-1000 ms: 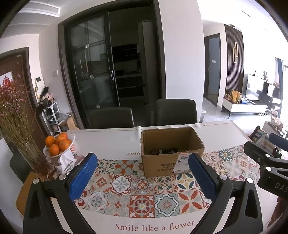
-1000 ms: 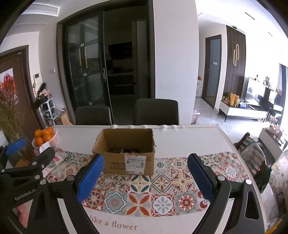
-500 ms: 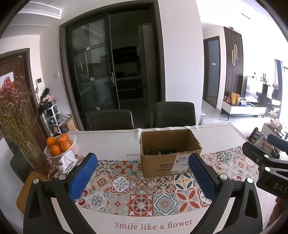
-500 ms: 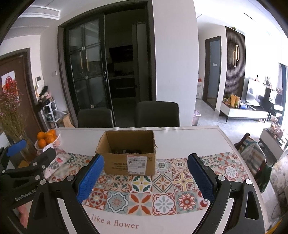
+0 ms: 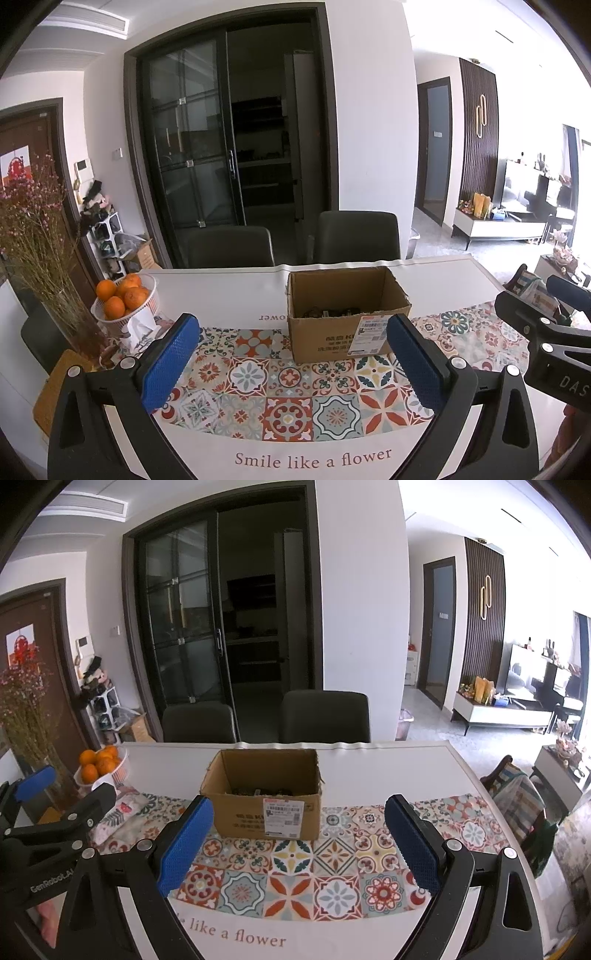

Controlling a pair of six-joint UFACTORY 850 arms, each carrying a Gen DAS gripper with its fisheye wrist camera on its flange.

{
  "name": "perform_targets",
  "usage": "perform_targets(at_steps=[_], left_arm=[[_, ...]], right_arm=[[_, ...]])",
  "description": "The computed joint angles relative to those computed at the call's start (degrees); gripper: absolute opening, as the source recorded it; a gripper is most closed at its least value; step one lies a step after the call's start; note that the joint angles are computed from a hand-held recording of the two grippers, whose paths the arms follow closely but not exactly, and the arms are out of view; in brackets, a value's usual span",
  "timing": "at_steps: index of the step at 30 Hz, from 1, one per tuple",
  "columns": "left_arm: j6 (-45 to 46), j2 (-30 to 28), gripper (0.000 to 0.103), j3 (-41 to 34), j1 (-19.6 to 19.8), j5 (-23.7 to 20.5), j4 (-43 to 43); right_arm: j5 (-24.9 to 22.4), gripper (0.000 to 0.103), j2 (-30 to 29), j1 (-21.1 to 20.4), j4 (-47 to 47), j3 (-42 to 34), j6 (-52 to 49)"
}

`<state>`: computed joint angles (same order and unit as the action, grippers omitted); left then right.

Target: Organize rigid objects

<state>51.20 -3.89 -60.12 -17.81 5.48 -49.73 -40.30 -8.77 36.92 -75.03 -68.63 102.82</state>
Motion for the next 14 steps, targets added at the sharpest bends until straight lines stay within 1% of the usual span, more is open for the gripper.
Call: perform_targets(at_steps=[2, 3, 7, 9, 12, 14], left_arm=[[1.6, 0.3, 0.103, 0.1, -0.2, 0.0, -1.7], [0.2, 0.2, 0.103, 0.1, -0.1, -0.1, -0.3], [0.6, 0.6, 0.103, 0.3, -0.3, 0.0, -0.8], [-1.1, 0.6, 0.103, 0.4, -0.3, -0.2, 1.0], [3.8, 0.6, 0.103, 0.2, -0.6, -0.5, -4.3], [3.3, 0.4, 0.103, 0.1, -0.3, -0.7, -3.8]], right_arm=[[0.0, 0.094, 0.1, 0.0, 0.0, 0.0, -0.2], [-0.1, 0.094, 0.0, 0.0, 0.0, -0.1, -0.2], [-0.3, 0.094, 0.0, -0.1, 0.2, -0.3, -0.5], [-0.1, 0.094, 0.0, -0.2, 0.1, -0.3, -0.5], [0.0, 0.094, 0.0, -0.2, 0.5, -0.4, -0.9], [-0.1, 0.094, -0.2, -0.3, 0.8, -0.7, -1.3]])
